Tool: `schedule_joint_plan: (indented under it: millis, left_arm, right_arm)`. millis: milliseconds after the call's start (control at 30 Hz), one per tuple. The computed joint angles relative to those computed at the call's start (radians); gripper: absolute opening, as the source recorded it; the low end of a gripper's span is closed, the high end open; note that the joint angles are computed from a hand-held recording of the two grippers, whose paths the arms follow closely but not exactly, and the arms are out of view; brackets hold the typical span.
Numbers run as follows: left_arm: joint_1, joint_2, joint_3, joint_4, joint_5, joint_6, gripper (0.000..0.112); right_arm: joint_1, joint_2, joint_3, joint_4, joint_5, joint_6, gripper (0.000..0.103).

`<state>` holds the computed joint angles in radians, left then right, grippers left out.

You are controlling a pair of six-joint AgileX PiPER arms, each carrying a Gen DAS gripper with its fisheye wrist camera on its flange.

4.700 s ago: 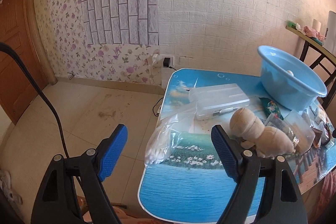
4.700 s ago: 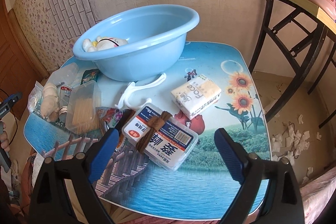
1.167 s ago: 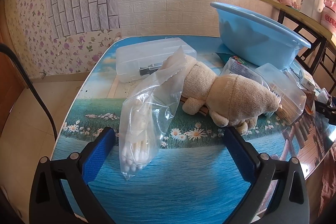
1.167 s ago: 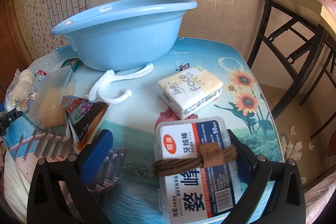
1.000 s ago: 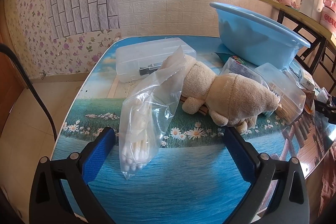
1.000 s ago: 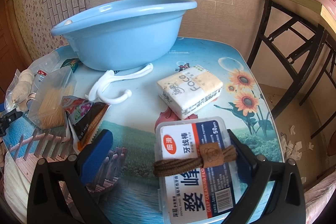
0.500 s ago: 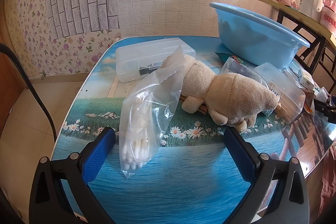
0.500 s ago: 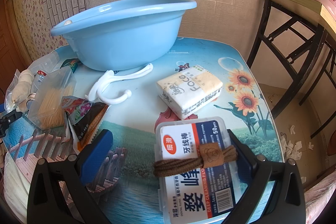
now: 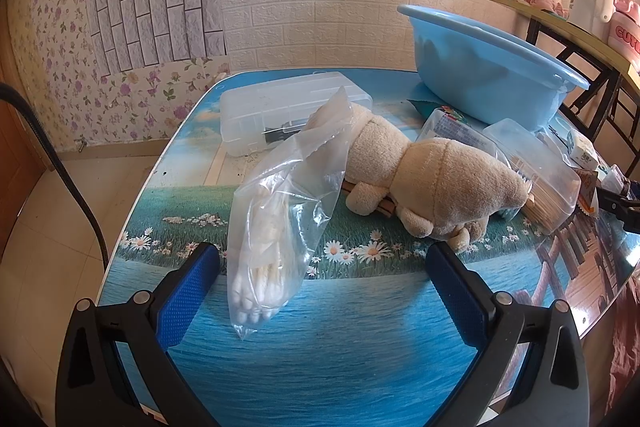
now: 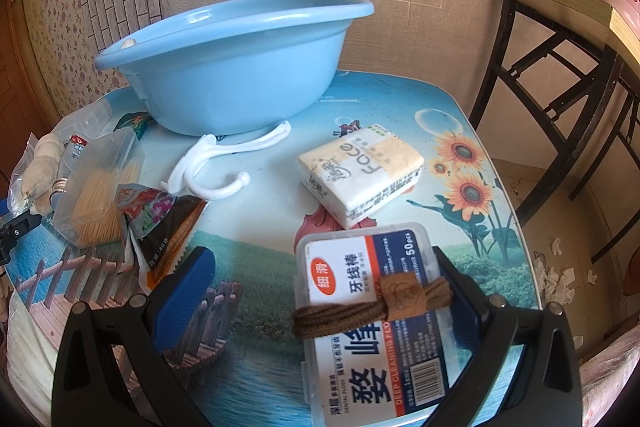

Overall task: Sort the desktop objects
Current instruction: 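Hold the toothpick box still in the right tool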

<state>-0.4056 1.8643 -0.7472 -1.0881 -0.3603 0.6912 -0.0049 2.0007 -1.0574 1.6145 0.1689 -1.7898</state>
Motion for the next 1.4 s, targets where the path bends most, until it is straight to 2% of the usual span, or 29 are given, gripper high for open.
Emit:
schedule_joint_plan:
  millis: [1400]
  left_arm:
    - [-0.002,-0.005,0.015,0.04,-0.007,-0.041,0.102]
  right_arm:
    - [-0.001,0.002,-0.002,0.008,-0.001,-0.008,0.103]
